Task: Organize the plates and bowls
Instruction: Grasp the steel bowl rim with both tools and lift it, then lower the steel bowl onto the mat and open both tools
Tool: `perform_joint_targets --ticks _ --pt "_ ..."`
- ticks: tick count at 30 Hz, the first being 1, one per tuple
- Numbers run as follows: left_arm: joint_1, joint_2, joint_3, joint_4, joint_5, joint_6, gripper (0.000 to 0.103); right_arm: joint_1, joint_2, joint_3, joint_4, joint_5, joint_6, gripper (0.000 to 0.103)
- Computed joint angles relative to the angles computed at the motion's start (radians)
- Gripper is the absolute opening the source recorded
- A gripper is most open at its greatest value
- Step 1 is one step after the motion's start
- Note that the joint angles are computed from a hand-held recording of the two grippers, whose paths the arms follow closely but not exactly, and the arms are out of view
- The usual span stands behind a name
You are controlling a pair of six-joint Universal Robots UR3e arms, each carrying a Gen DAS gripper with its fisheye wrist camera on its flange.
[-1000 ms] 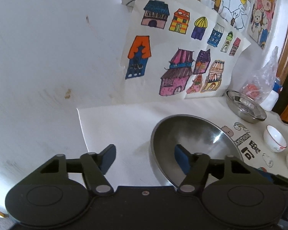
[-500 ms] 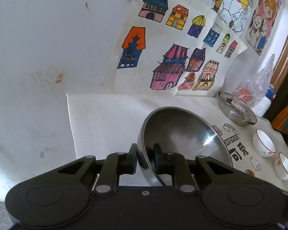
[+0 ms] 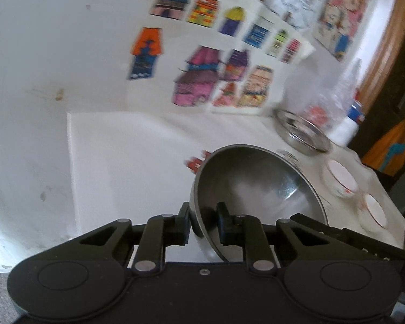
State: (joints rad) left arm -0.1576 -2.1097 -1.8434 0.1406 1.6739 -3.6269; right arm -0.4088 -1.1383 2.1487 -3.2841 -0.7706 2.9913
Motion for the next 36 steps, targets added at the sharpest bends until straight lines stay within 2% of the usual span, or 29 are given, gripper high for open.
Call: perform_joint_targets --ticks 4,8,13,16,22,28,31,33,35,36 --pt "-0.061 0.009 0.013 -0.036 -0.019 -0.015 0.021 -0.143 -0.152 0.133 0.166 0.057 -0.173 0.021" --pt "-0.141 0.018 0.043 -0.106 0.0 -0.032 0.021 -0.263 -0.297 0.198 0.4 0.089 -0.362 0.025" --pt "-0.223 0.02 0.075 -0.182 0.03 -0.098 0.022 -0.349 -0.405 0.193 0.692 0.106 -0.59 0.027" --pt "-0.249 0.03 0.081 -0.223 0.05 -0.146 0.023 -0.365 -0.408 0.159 0.816 0.114 -0.673 0.029" --pt "-0.272 0.033 0.113 -0.303 0.094 -0.181 0.022 -0.339 -0.321 0.111 0.824 0.113 -0.673 0.03" --pt "-0.258 0.01 0.123 -0.308 0.096 -0.191 0.022 -0.313 -0.263 0.114 0.719 0.118 -0.648 0.031" --pt "-0.254 -0.003 0.122 -0.287 0.096 -0.18 0.023 -0.314 -0.257 0.112 0.698 0.127 -0.641 0.045" --pt "-0.251 -0.008 0.116 -0.264 0.096 -0.173 0.024 -0.318 -0.253 0.109 0.682 0.132 -0.635 0.05" --pt "-0.253 -0.008 0.112 -0.251 0.112 -0.166 0.038 -0.327 -0.249 0.108 0.665 0.136 -0.629 0.058" --pt "-0.255 -0.008 0.11 -0.246 0.124 -0.164 0.041 -0.331 -0.246 0.106 0.659 0.14 -0.627 0.06"
